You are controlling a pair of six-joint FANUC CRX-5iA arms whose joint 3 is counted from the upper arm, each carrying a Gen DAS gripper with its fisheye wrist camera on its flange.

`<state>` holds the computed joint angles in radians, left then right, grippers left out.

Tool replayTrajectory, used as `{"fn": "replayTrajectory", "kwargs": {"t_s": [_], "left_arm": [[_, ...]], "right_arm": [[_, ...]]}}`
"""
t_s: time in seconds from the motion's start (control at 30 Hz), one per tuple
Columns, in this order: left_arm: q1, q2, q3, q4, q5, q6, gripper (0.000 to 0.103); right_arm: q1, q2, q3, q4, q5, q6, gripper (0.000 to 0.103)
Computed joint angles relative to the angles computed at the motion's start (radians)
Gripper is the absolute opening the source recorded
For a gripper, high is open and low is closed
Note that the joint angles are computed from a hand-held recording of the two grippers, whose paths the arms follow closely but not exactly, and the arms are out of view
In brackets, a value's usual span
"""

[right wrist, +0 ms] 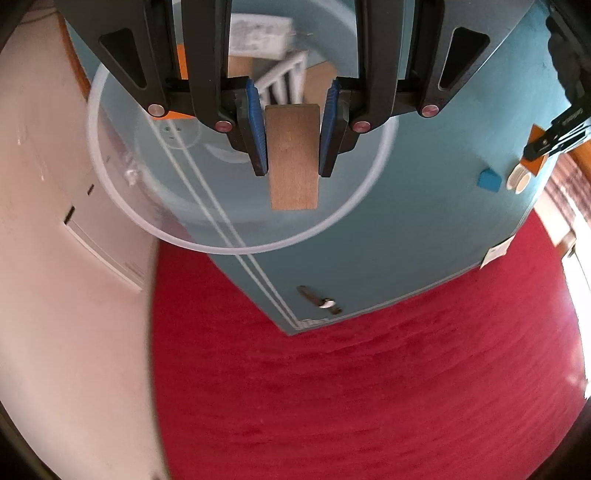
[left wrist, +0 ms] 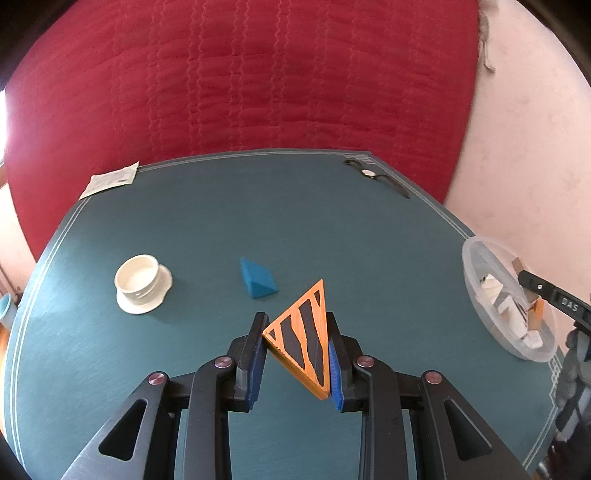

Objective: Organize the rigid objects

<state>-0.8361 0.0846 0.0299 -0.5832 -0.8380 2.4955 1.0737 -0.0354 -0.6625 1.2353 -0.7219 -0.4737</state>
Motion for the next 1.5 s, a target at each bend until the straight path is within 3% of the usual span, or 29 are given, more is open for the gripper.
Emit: {"fn": "replayTrajectory", "kwargs": {"t_s": [0.37,0.7,0.9,1.1,1.3,1.5], "left_arm": [[-0.02,0.062,0.07,0.043,0.018,-0.058,0.03],[-0.018,0.128,0.136,0.15,0.073,-0.192,0.03],[-0.009,0.181,0.173,0.275,0.143,-0.315,0.03],[-0.019,0.237,0.219,0.349,0.168,-0.405,0.03],[-0.028,0.278,0.259,0.396,0.181,-0.476,0.03],[-0.034,0.314,0.296,0.414,0.19,-0.478,0.032]], "right_arm": [[-0.054,-0.019,-0.043,0.008,0.03,-0.079,0.033],[-0.036,-0.02,-0.05,0.017,-0.05,-0.116,0.033],[-0.018,-0.017,-0.048,0.017,-0.096,-0.133,0.043],[0.011,-0.007,-0.043,0.026,-0.158,-0.129,0.044],[0.008,-0.01,-0.046,0.037,-0.151,-0.13,0.044],[0.001,-0.019,-0.055,0.046,-0.141,-0.134,0.044]]}}
